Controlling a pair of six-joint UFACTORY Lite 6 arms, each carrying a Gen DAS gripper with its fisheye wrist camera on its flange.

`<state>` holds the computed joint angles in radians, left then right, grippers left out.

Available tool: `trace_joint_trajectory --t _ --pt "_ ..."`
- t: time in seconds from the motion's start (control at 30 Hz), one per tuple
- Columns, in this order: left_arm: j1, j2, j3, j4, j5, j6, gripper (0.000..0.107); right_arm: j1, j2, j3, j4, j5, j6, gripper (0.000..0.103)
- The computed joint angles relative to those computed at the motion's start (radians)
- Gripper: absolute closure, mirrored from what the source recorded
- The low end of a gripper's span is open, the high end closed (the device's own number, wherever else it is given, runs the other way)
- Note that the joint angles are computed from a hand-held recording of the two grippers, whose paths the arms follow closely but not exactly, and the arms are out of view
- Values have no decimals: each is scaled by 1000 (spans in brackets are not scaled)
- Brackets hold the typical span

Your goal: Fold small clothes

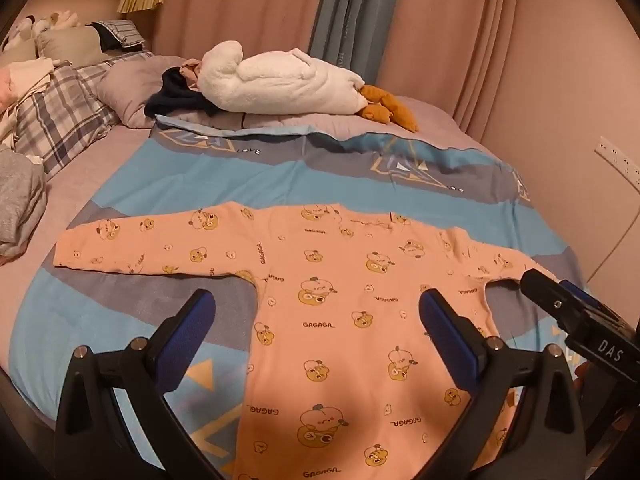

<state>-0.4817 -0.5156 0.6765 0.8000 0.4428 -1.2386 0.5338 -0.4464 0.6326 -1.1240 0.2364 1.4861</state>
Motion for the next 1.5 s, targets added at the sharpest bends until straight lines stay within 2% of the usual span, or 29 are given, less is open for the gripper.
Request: trace_joint_trajectory --t 0.07,0.13,0.23,0.4,0.53,0.7,0.9,1.1,1.37,1.5 --pt "47 -28 -43 -56 -60 71 5 16 4 -10 -55 20 60 1" --pt "49 -28 -63 -35 -78 38 5 34 13 -12 -74 42 87 1" --pt "75 -20 -75 -109 -115 111 5 56 37 -10 -103 70 126 1" --pt "137 -27 -99 -383 -181 375 5 60 65 -2 -96 58 109 1" --pt "170 -46 -115 -529 -199 512 5 86 74 6 -141 70 152 1" --pt "190 -58 -120 -642 -198 625 5 81 82 5 -148 36 151 1" --pt "170 -40 -113 -589 -188 576 5 77 78 -2 -141 28 154 1" --pt "173 -49 -125 -618 -186 612 5 68 69 -11 -127 13 144 1" --pt "145 -39 -120 -476 -174 476 5 57 70 -13 -120 0 131 1" --pt "150 -39 -122 -502 -180 505 5 57 67 -17 -140 9 149 1"
